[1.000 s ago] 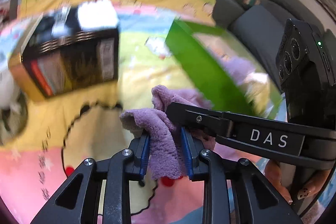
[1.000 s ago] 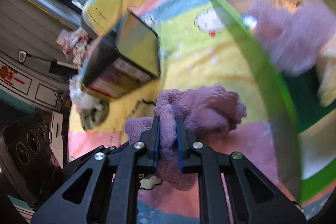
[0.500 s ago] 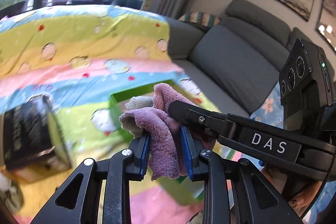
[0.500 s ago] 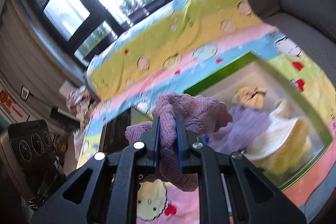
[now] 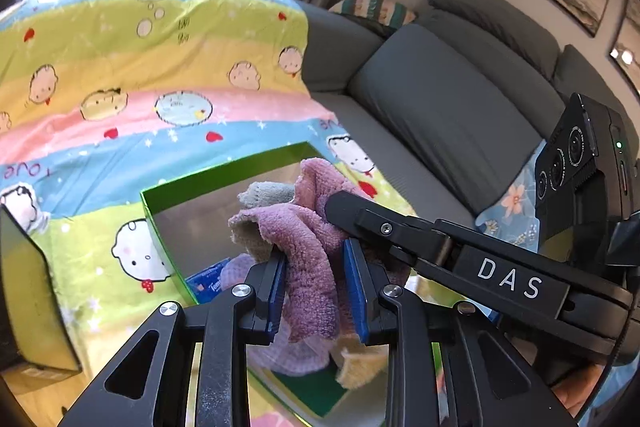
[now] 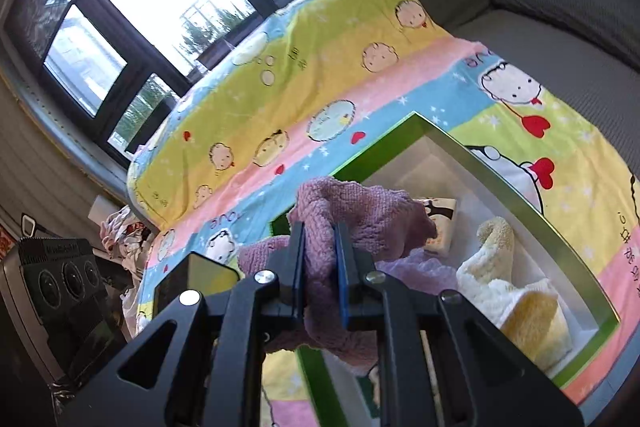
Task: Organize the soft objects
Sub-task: 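Lift and carry the purple towel with the right gripper over the box, then open the right gripper to drop the purple towel into the box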
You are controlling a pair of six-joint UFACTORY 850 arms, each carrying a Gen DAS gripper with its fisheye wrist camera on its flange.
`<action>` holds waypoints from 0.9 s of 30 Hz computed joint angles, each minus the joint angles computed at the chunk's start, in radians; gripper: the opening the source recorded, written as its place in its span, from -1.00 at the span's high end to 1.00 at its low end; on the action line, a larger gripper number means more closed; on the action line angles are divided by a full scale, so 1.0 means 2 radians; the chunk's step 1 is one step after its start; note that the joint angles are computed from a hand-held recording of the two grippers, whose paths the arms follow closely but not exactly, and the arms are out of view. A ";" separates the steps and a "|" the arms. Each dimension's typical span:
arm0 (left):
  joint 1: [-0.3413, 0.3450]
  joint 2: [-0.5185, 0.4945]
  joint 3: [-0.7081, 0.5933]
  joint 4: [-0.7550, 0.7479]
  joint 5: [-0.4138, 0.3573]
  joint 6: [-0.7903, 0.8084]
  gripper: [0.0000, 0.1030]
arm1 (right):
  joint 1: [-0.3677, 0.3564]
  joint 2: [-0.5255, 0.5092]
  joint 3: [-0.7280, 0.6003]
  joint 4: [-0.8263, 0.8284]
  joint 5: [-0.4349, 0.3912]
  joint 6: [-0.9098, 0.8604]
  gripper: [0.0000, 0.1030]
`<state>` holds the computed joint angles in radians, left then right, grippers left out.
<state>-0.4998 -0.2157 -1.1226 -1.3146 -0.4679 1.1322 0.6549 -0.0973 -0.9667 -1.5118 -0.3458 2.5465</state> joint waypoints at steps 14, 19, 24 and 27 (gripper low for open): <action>-0.008 -0.047 -0.025 0.083 0.014 -0.095 0.46 | -0.034 -0.033 -0.003 0.089 0.057 -0.056 0.68; -0.008 -0.025 -0.016 0.109 0.021 -0.109 -0.19 | -0.020 -0.014 0.003 0.093 0.017 -0.045 -0.04; -0.002 0.021 0.012 0.112 0.034 -0.107 -0.49 | 0.008 0.008 0.001 0.106 -0.041 -0.061 -0.51; 0.007 0.047 0.028 0.100 0.026 -0.101 -0.72 | 0.032 0.019 -0.009 0.136 -0.091 -0.100 -0.68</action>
